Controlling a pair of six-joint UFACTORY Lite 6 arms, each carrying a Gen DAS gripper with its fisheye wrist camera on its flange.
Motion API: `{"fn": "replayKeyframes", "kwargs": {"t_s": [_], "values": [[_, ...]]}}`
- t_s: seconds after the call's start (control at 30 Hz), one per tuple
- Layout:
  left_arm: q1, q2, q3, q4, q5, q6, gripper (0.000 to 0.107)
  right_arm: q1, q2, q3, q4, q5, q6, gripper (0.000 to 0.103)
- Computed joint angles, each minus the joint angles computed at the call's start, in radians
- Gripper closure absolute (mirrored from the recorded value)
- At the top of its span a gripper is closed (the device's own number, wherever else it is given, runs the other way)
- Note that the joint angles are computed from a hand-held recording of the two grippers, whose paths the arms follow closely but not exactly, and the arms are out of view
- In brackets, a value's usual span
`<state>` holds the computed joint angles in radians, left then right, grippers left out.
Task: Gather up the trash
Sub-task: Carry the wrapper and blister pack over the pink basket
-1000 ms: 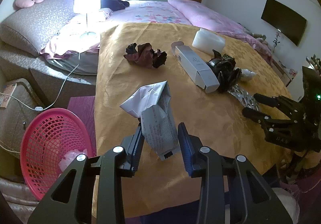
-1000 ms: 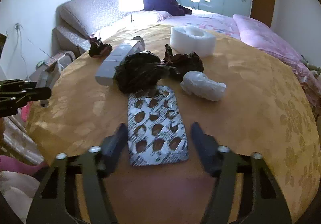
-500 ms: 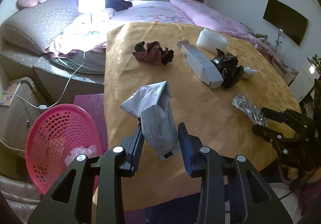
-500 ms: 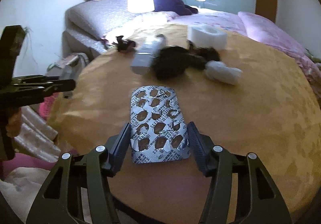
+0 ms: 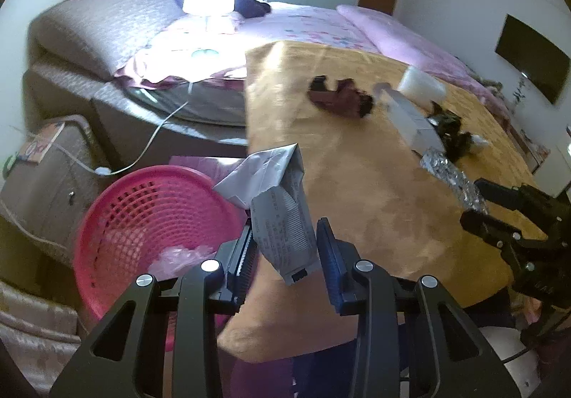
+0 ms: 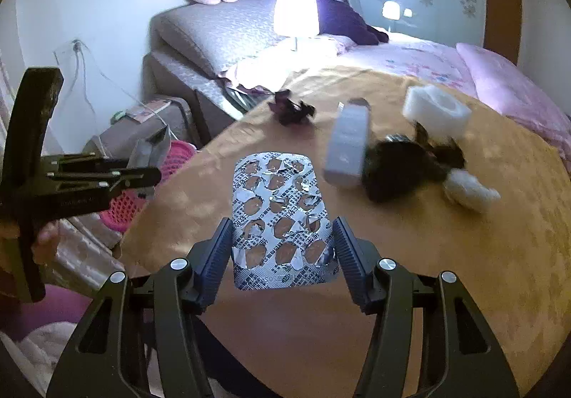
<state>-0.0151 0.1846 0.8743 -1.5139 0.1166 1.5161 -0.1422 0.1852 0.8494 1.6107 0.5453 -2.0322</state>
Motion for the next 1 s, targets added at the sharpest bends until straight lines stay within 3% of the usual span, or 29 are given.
{"fn": "replayKeyframes", "kwargs": {"t_s": [0.47, 0.77, 0.87, 1.0], "values": [[0.195, -0.038, -0.045, -0.057, 0.000, 0.053, 0.074, 0.222, 0.110, 0.181, -0.056, -0.050, 0.185, 0.048], [0.235, -0.002, -0.043, -0.346, -0.021, 0.353, 0.074, 0.349, 0.205, 0.313, -0.132, -0.081, 0.323, 0.048], [0.244, 0.014, -0.036, -0.524, -0.033, 0.527, 0.074, 0.385, 0.239, 0.355, -0.161, -0.090, 0.364, 0.048], [0.264, 0.035, -0.024, -0.550, -0.035, 0.546, 0.074, 0.438, 0.294, 0.424, -0.217, -0.112, 0.438, 0.048]]}}
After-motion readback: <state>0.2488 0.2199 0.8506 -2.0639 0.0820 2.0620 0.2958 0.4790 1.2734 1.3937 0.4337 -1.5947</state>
